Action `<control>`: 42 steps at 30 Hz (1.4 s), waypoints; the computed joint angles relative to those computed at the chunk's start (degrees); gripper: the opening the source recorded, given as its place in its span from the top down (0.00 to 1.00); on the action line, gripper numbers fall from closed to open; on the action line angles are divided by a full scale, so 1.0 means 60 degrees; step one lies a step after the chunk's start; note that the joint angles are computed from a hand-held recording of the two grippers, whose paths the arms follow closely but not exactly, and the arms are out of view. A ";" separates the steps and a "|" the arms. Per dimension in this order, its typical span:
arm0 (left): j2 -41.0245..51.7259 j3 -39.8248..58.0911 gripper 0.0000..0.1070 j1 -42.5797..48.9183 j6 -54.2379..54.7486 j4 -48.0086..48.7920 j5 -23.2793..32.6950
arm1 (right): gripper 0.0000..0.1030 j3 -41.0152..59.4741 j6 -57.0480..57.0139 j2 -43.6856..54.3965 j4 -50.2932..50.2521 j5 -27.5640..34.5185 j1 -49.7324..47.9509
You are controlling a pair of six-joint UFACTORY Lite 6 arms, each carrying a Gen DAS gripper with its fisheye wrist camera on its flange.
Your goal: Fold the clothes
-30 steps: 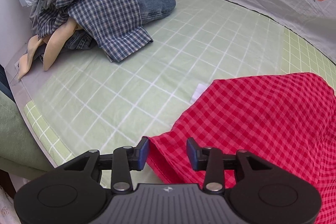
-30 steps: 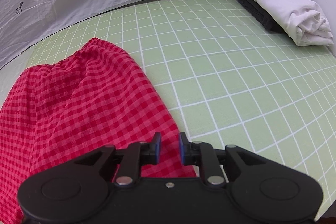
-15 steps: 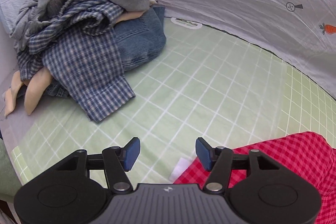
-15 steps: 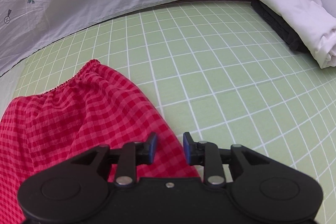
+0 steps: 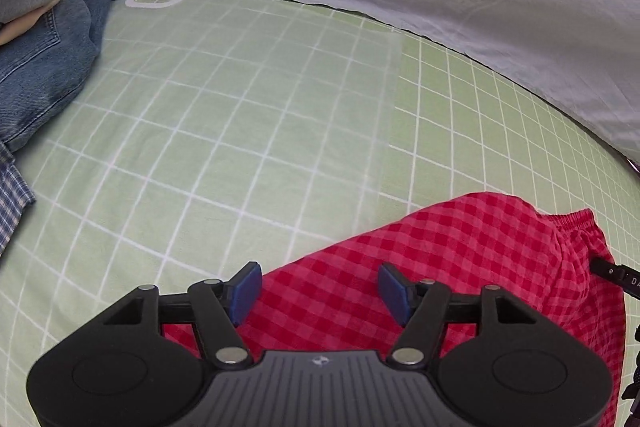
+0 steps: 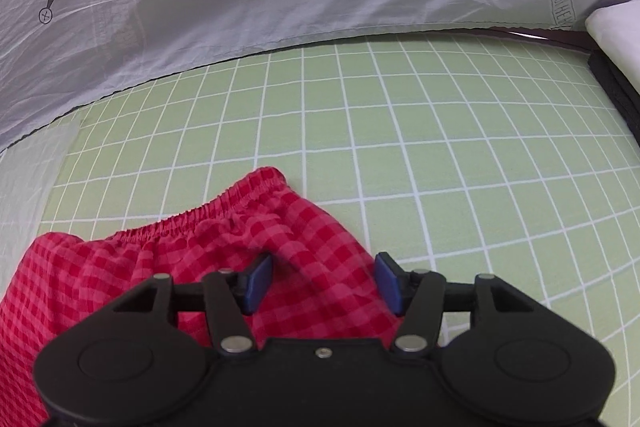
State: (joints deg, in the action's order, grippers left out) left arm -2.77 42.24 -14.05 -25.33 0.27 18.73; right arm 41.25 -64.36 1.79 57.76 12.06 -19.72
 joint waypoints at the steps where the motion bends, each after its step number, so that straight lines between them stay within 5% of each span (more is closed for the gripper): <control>1: -0.0035 -0.0041 0.39 -0.0043 0.0083 -0.0096 -0.0001 | 0.58 -0.0007 -0.0231 -0.0011 0.0109 0.0152 -0.0046; 3: -0.0106 -0.0124 0.39 -0.0118 0.0278 -0.0308 -0.0001 | 0.97 -0.0058 -0.0698 -0.0087 0.0345 0.0460 -0.0168; 5: -0.0150 -0.0194 0.46 -0.0228 0.0305 -0.0326 -0.0032 | 0.97 -0.0320 -0.1245 -0.0474 0.0730 0.0629 -0.0348; 7: -0.0177 -0.0311 0.76 -0.0364 0.0466 -0.0535 -0.0127 | 0.97 -0.0721 -0.1432 -0.1099 0.0908 0.0719 -0.0455; 8: -0.0267 -0.0386 1.00 -0.0474 0.0259 -0.0429 -0.0113 | 0.98 -0.0900 -0.1396 -0.1430 0.0903 0.0812 -0.0547; 13: -0.1666 -0.1014 1.00 -0.1466 -0.2365 0.1661 0.0151 | 0.98 -0.1779 -0.1442 -0.3308 0.0823 0.1644 -0.1371; 19: -0.3464 -0.1769 1.00 -0.3184 -0.5502 0.3710 0.1561 | 0.98 -0.2858 -0.1602 -0.5565 -0.0134 0.3592 -0.3580; 22: -0.3959 -0.2173 0.98 -0.3599 -0.6177 0.3953 0.2167 | 0.97 -0.3294 -0.1576 -0.5781 -0.0723 0.3795 -0.4382; 26: -0.4360 -0.2490 0.76 -0.3494 -0.6323 0.3740 0.2360 | 0.96 -0.3573 -0.1997 -0.5604 -0.0868 0.4069 -0.5327; 28: -0.4157 -0.2375 0.74 -0.3124 -0.6001 0.3570 0.2184 | 0.96 -0.3521 -0.2131 -0.5460 -0.0815 0.4083 -0.5475; 33: -0.2392 -0.1355 0.46 -0.2388 -0.5579 0.4219 0.1329 | 0.95 -0.3193 -0.2143 -0.4763 -0.0336 0.3357 -0.4780; 42: 0.0401 0.0202 0.37 -0.1446 -0.2971 0.3773 0.0178 | 0.90 -0.1886 -0.1709 -0.2355 0.0264 0.1410 -0.2918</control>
